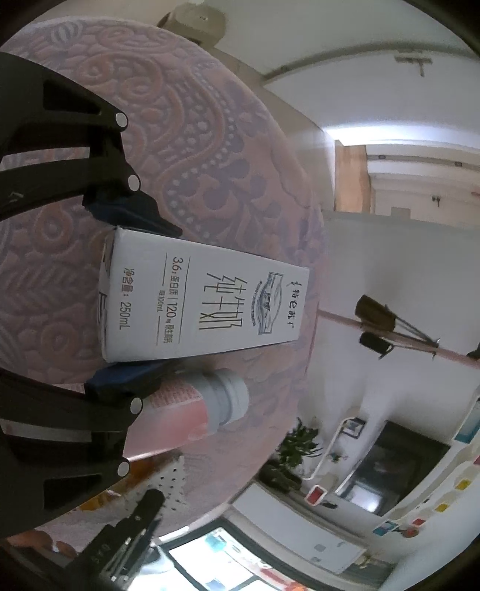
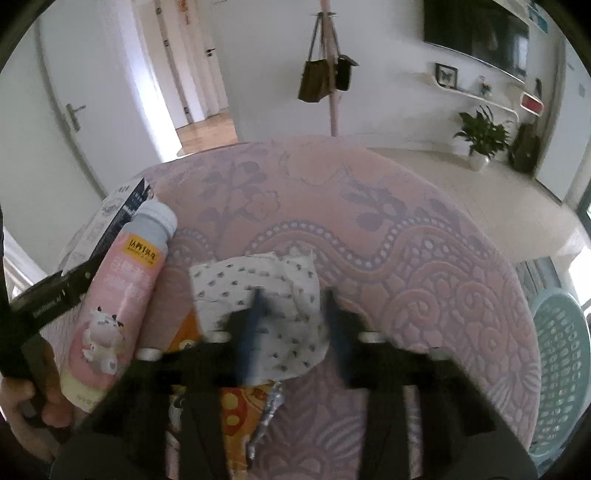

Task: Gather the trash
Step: 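Carry the carton and napkin over the blue basket and open both tools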

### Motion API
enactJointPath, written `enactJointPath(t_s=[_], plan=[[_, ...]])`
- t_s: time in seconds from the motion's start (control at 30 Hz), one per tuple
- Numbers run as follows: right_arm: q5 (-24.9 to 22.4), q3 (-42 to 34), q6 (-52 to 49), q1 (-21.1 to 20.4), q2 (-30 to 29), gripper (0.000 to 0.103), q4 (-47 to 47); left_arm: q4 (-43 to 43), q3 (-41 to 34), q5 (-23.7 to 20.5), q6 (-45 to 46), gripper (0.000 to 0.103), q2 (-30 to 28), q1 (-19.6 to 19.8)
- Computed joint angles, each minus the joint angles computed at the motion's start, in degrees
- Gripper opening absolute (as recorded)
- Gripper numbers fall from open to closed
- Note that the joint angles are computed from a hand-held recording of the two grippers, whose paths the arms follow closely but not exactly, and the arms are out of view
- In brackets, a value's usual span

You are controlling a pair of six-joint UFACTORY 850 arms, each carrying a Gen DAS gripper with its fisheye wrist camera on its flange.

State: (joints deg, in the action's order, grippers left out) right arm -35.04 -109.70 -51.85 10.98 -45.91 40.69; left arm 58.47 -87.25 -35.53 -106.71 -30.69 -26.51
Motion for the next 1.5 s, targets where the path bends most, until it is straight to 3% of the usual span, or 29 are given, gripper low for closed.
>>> enactJointPath(t_s=[0.07, 0.23, 0.6, 0.8, 1.03, 1.33, 1.5], plan=[[1.1, 2.1, -5.5, -0.6, 1.3, 0.009, 5.6, 2.9, 1.6, 0.6, -4.2, 0.057, 1.0, -0.1], [1.1, 5.6, -15.2, -2.3, 3.5, 0.006, 17.3, 9.4, 3.6, 1.2, -11.8, 0.057, 2.5, -0.5], [-0.9, 8.3, -21.4, -5.3, 6.5, 0.005, 27.0, 18.7, 2.8, -2.8, -16.4, 0.057, 4.5, -5.2], [0.6, 12.7, -28.2, -7.2, 10.9, 0.005, 33.4, 19.7, -1.9, -5.7, -11.6, 0.058, 3.1, -8.5], [3.0, 15.5, -30.6, -10.8, 13.9, 0.005, 36.2, 18.8, -9.9, -3.8, -6.3, 0.058, -1.6, -10.9], [2.7, 13.1, -27.2, -17.3, 12.2, 0.005, 37.3, 10.8, -26.2, 0.9, 6.8, 0.058, -12.8, -12.6], [2.7, 10.3, -22.0, -20.7, 9.7, 0.005, 35.2, 1.4, -39.5, 2.1, 19.4, 0.058, -21.2, -13.1]])
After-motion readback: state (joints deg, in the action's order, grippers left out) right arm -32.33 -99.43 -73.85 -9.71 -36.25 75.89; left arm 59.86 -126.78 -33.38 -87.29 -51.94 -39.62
